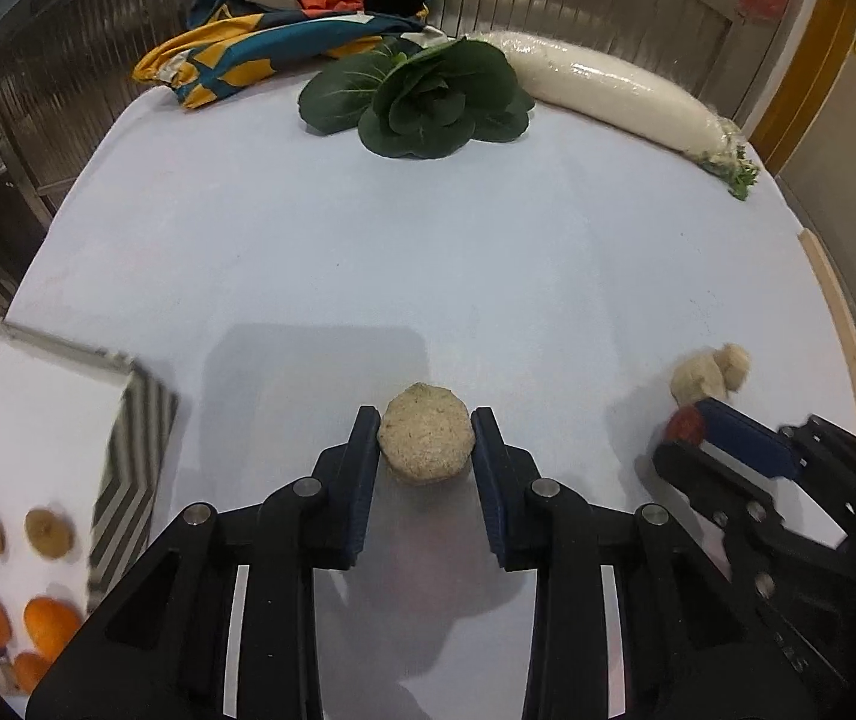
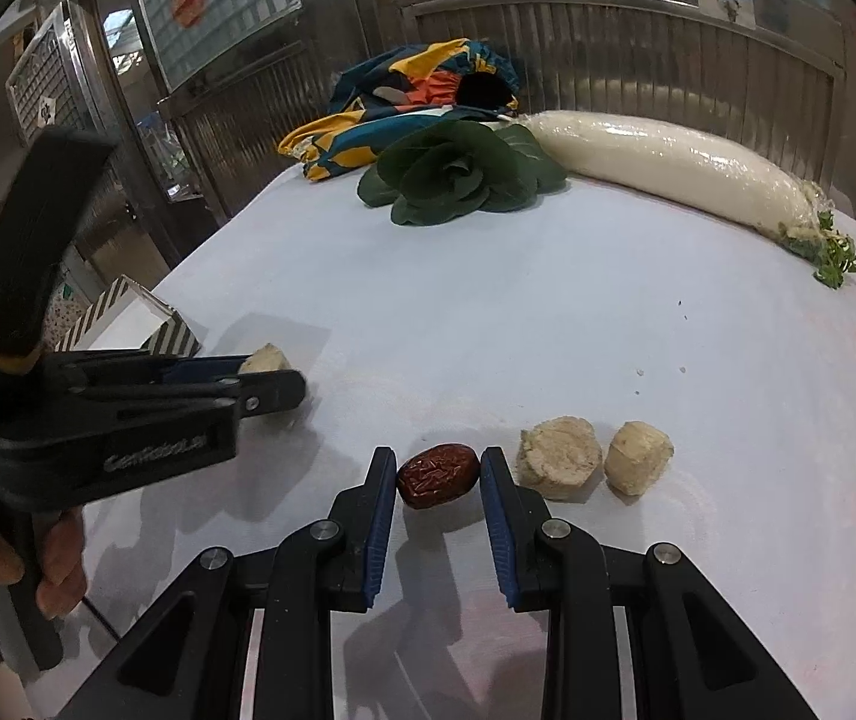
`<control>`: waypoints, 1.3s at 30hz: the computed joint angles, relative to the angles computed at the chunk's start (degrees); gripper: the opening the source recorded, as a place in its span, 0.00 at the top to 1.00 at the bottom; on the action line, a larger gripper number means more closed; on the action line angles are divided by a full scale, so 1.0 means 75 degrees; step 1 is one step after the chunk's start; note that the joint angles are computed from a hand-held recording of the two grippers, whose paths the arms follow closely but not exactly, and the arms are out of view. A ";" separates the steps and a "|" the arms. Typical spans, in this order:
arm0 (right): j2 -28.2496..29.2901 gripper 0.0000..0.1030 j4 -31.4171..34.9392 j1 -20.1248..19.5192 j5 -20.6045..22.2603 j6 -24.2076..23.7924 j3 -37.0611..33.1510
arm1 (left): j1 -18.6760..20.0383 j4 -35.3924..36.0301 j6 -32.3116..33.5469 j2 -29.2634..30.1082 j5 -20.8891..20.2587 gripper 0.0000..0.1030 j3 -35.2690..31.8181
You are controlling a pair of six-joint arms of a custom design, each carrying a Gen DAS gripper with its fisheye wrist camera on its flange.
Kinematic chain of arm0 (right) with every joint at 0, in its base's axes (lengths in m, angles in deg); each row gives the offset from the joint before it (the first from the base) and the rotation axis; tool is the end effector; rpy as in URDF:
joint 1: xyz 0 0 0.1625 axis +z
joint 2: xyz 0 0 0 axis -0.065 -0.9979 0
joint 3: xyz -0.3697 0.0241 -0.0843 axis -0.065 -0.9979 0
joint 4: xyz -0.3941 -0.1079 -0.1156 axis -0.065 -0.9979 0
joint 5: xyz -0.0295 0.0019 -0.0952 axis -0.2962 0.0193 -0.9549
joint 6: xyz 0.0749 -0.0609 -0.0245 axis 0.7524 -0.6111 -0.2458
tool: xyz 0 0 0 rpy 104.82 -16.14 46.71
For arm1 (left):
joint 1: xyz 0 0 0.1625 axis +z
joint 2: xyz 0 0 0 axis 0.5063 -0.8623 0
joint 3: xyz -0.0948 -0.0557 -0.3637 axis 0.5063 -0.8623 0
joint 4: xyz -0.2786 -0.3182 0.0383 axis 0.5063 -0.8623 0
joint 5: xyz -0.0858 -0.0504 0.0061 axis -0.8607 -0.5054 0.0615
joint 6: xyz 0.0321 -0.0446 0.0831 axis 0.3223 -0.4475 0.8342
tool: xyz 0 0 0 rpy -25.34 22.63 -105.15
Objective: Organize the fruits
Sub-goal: 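Carry the slice and date into the striped tray and open both tools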
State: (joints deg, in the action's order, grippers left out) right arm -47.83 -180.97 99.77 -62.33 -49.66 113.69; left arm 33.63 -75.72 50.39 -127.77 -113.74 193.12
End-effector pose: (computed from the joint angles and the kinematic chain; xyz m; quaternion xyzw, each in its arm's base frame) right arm 0.1380 -0.4847 -0.0169 0.1423 -0.8974 0.3129 0.2767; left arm -0.0673 -0.5670 0.0661 0.2693 0.9136 -0.1516 0.2641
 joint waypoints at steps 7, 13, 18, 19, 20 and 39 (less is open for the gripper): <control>0.0224 0.73 -0.0390 0.0408 -0.0384 0.0146 0.0185 | -0.0189 -0.0328 -0.0021 -0.0954 0.0006 0.71 0.1066; 0.0472 0.73 -0.1361 0.0853 -0.0593 0.0325 0.0681 | -0.0399 -0.1337 0.0437 -0.1925 0.0018 0.71 0.2359; 0.0880 0.73 -0.1993 0.1270 -0.0700 0.0493 0.0850 | -0.0477 -0.2217 0.0937 -0.2468 0.0081 0.71 0.3095; 0.0968 0.73 -0.2107 0.1359 -0.0720 0.0535 0.0860 | -0.0470 -0.2325 0.1011 -0.2564 0.0076 0.71 0.3199; 0.1048 0.73 -0.2197 0.1446 -0.0716 0.0593 0.0868 | -0.0477 -0.2453 0.1067 -0.2685 0.0086 0.71 0.3347; 0.1843 0.73 -0.1673 0.2417 -0.0923 0.0918 -0.0021 | 0.0264 -0.3319 0.1837 -0.3673 0.0006 0.71 0.3804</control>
State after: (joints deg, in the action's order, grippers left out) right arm -34.01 -193.52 117.90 -69.25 -42.77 113.53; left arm 35.61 -100.61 64.17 -155.32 -113.70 221.65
